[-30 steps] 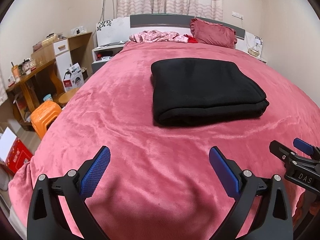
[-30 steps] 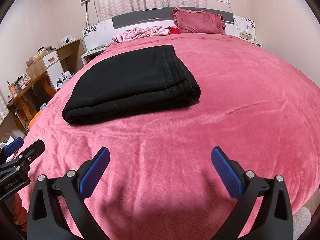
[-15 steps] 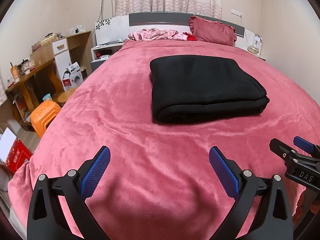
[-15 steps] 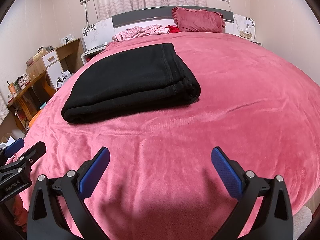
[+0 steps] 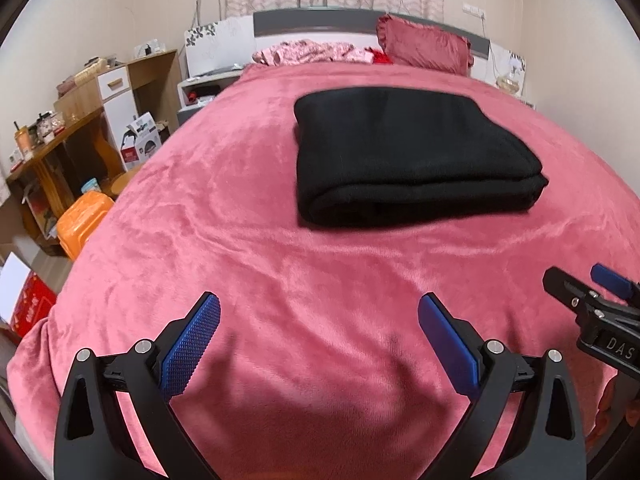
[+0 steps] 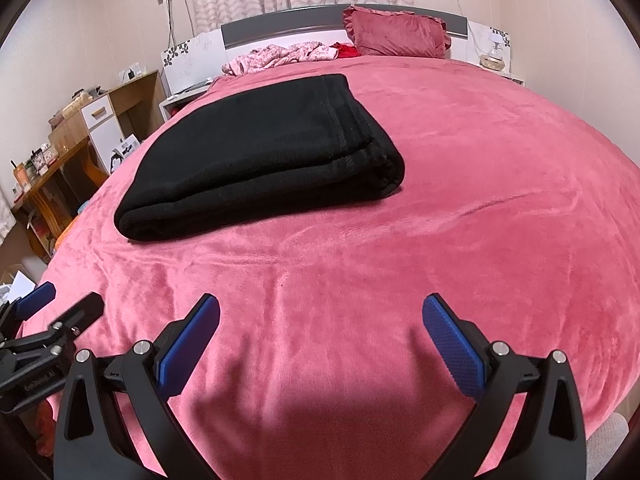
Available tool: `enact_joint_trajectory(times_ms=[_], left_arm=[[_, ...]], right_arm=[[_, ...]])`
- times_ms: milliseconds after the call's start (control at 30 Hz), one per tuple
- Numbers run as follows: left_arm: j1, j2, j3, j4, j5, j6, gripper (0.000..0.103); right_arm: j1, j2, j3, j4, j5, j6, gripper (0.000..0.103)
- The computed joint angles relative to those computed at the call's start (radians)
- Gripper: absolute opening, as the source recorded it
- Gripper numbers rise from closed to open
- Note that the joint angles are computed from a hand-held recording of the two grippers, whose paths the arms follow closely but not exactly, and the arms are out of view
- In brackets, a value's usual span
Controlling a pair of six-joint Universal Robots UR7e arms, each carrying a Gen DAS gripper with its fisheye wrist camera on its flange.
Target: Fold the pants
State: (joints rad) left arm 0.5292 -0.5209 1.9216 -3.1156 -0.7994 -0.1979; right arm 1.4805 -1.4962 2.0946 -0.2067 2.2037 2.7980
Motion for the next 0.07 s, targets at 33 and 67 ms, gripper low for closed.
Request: enact_joint_trajectory(times_ms=[33, 67], left_arm=[[0.004, 0.007, -0.013, 0.030, 0.002, -0.006, 0.098], [0.007, 0.014, -0.026, 0.057, 0.004, -0.011, 0.098]], right_arm=[[-0.005, 0.006, -0.007, 0.006, -0.001, -0.002, 0.101], [-0.007, 0.016, -0.014, 0.012, 0.004, -0.002, 0.101]])
